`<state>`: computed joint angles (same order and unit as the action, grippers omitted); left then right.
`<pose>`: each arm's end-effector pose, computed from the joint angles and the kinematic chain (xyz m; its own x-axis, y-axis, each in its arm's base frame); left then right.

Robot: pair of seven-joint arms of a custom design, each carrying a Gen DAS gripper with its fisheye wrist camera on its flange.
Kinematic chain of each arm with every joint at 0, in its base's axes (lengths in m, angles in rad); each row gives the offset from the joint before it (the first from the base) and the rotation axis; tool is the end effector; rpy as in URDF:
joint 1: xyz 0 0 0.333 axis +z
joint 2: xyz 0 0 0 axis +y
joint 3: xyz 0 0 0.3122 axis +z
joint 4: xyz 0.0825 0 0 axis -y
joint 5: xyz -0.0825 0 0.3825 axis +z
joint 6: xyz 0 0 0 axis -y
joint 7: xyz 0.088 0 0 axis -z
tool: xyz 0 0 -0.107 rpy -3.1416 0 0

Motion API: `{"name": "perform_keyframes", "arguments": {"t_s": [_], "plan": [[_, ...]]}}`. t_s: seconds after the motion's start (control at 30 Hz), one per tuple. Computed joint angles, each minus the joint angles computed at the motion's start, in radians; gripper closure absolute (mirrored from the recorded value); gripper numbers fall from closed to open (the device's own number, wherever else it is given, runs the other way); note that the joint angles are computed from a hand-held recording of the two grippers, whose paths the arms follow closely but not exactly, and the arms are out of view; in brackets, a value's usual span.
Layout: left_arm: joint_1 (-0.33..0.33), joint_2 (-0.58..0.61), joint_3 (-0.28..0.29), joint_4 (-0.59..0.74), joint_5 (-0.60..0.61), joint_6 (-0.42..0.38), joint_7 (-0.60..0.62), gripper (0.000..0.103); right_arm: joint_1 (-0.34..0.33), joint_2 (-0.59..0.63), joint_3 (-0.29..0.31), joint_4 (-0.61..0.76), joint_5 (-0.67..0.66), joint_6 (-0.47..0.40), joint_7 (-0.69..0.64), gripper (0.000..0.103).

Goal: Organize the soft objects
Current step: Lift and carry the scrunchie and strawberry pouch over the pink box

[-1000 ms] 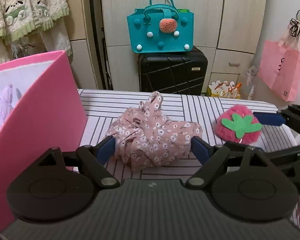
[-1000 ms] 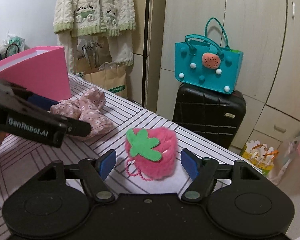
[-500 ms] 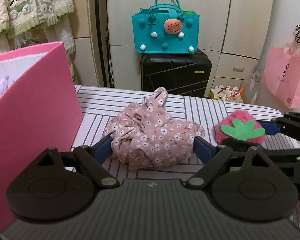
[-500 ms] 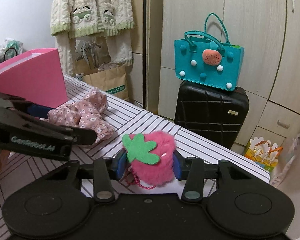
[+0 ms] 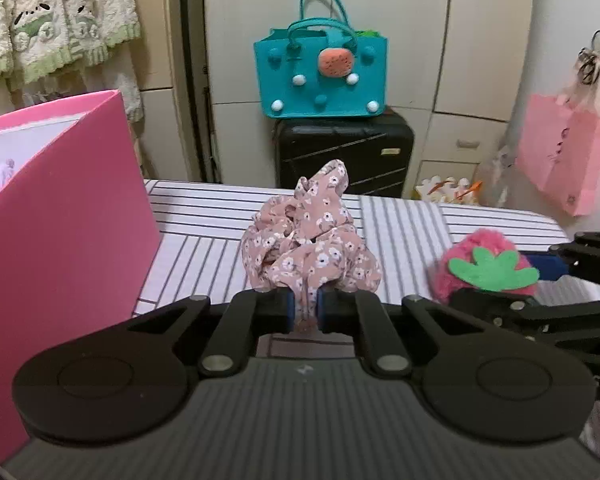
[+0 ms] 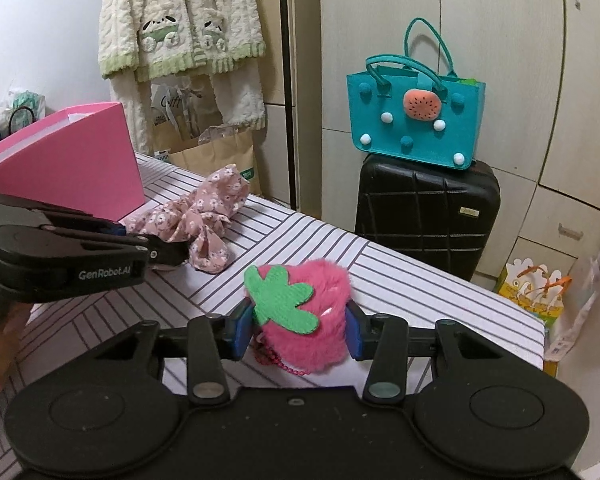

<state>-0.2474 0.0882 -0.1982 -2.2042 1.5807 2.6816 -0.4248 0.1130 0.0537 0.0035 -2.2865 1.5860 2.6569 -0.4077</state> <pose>0.4853 -0.2656 0.3581 0.1622 -0.9854 0.0513 -0.5813 -0.1375 -0.8020 0.5281 0.0336 0.3388 0.6657 -0.7459 -0.0218 -0.4670 -0.3936 -0.7918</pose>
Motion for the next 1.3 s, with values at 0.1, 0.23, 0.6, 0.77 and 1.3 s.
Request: {"name": "perform_keyframes", "arguments": {"t_s": [0.1,0.23,0.6,0.77,1.3], "plan": [[-0.003,-0.028,-0.005,-0.020,0.048,0.007,-0.040,0.094,0.000,-0.033,-0.001,-0.028,0.000,0.000,0.012,0.053],[0.010,-0.076,-0.008,-0.054,0.056,0.072,-0.049,0.094,0.008,-0.082,-0.007,-0.069,-0.018,0.019,0.051,0.053],[0.031,-0.204,-0.033,-0.165,0.042,0.180,-0.003,0.094,0.018,-0.219,-0.050,-0.201,-0.291,-0.010,0.388,0.053],[0.037,-0.270,-0.032,-0.225,0.015,0.261,0.040,0.094,0.016,-0.283,-0.073,-0.254,-0.364,-0.049,0.463,0.053],[-0.129,-0.480,0.108,-0.484,-0.697,0.395,0.784,0.094,0.036,-0.542,-0.128,-0.444,-0.581,-0.104,0.625,0.052]]}}
